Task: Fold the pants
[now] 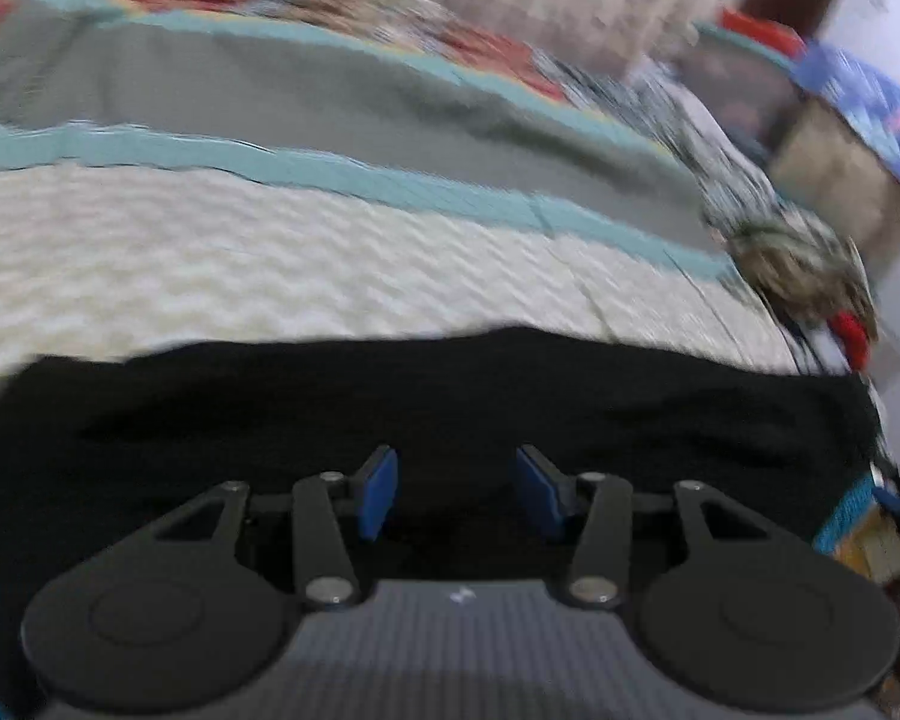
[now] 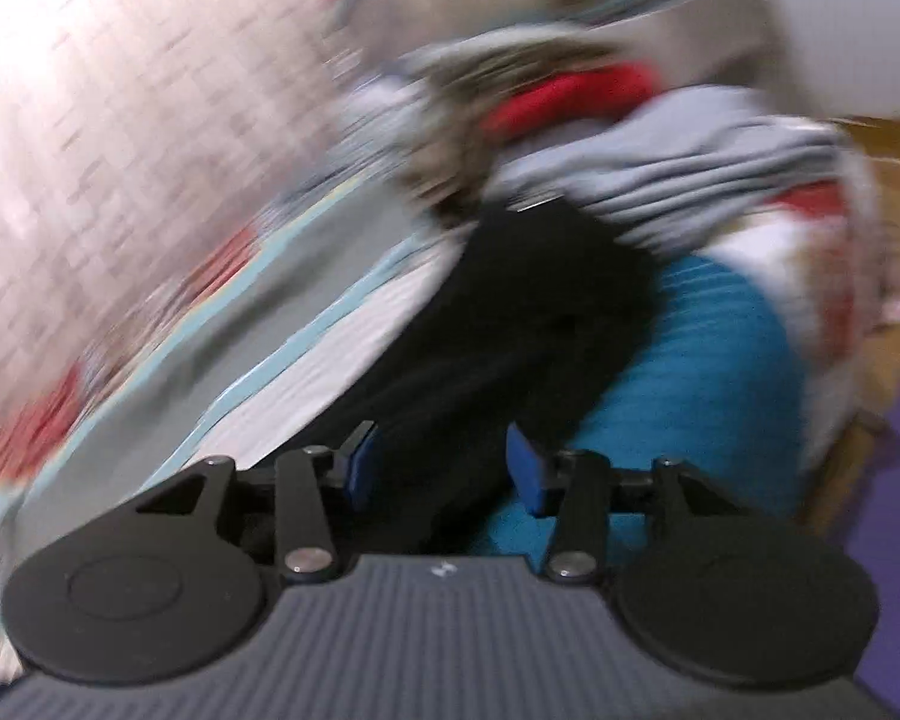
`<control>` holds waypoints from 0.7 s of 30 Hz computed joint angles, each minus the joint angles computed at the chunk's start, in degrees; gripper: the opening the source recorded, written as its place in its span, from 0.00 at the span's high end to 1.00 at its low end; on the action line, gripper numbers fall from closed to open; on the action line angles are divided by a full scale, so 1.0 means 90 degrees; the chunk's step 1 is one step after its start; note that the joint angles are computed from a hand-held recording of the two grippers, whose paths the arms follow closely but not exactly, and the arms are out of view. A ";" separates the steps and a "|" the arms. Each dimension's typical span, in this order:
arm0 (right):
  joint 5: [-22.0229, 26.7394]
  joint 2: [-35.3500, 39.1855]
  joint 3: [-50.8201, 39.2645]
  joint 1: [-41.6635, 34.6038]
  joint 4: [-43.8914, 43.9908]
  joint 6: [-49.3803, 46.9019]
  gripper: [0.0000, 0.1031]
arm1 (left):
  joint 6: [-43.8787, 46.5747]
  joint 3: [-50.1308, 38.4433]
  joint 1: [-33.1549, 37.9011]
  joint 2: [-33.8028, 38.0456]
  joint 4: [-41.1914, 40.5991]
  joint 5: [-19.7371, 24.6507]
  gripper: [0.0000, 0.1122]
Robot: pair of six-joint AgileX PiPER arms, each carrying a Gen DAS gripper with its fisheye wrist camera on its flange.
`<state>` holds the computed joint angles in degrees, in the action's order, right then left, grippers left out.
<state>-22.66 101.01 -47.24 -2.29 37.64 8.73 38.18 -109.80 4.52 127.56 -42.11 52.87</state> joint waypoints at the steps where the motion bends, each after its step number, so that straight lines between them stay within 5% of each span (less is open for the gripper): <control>1: -0.0177 0.0062 0.0092 -0.0162 -0.0101 0.0259 0.52 | -0.0093 -0.0088 -0.0174 0.0080 0.0139 0.0033 0.60; 5: -0.0559 0.0424 0.0218 -0.1068 -0.1996 0.2265 0.50 | -0.1124 -0.0584 -0.0786 0.0615 0.1289 0.0372 0.61; 7: -0.0581 0.0625 0.0062 -0.1253 -0.2430 0.2627 0.50 | -0.1036 -0.0168 -0.0928 0.0463 0.1517 -0.0055 0.60; 17: -0.0779 0.0886 -0.0207 -0.2381 -0.5515 0.4740 0.47 | -0.1900 -0.0483 -0.1198 0.0477 0.2265 0.0119 0.57; 18: -0.0719 0.0881 -0.0208 -0.2403 -0.5621 0.4768 0.50 | -0.1917 -0.0483 -0.1212 0.0473 0.2292 0.0120 0.56; 19: -0.0547 0.0852 -0.0242 -0.2326 -0.5499 0.4590 0.73 | -0.1927 -0.0485 -0.1218 0.0465 0.2314 0.0129 0.56; 20: -0.0373 0.0830 -0.0282 -0.2273 -0.5414 0.4443 0.84 | -0.1950 -0.0535 -0.1231 0.0490 0.2334 0.0152 0.56; 21: -0.0253 0.0793 -0.0287 -0.2247 -0.5414 0.4424 0.84 | -0.1932 -0.0528 -0.1222 0.0487 0.2318 0.0153 0.56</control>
